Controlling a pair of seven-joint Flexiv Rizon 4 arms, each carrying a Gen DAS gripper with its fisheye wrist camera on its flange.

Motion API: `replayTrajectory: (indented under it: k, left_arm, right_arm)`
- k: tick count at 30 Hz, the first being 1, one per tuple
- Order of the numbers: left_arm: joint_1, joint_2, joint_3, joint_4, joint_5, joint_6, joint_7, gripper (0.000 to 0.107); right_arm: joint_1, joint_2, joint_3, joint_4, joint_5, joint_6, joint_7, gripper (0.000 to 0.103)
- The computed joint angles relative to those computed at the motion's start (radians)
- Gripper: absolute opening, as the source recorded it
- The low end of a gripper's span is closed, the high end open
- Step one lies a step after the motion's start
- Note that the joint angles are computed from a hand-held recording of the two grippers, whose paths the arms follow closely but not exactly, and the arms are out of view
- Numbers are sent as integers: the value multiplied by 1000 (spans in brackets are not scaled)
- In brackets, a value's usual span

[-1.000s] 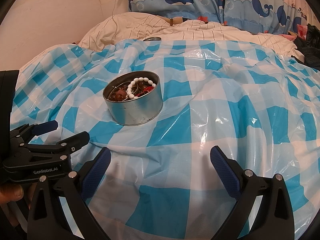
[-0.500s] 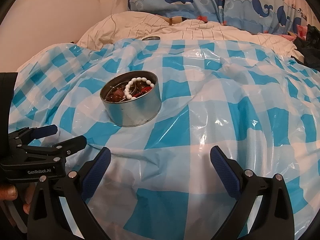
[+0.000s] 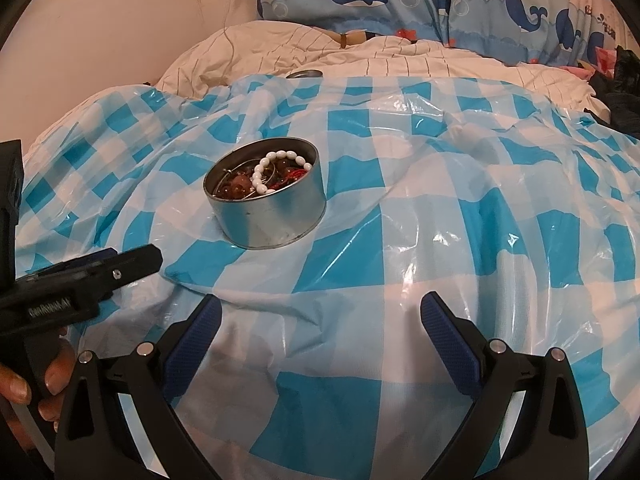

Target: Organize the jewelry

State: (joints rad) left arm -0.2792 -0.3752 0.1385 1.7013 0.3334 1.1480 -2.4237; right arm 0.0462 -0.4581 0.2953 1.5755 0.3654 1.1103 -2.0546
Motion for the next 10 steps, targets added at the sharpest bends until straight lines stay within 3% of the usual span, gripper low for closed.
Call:
replayTrajectory:
  k: [7,10]
  left_arm:
    - [-3,-27,-25,-89,0,-234,79,95]
    - [-8,-27,-26,-98,23,-255,75,95]
  right_arm:
    - [1,1,-1,2,0,1,1,95]
    - [1,1,-1,1,0,-1,2,96]
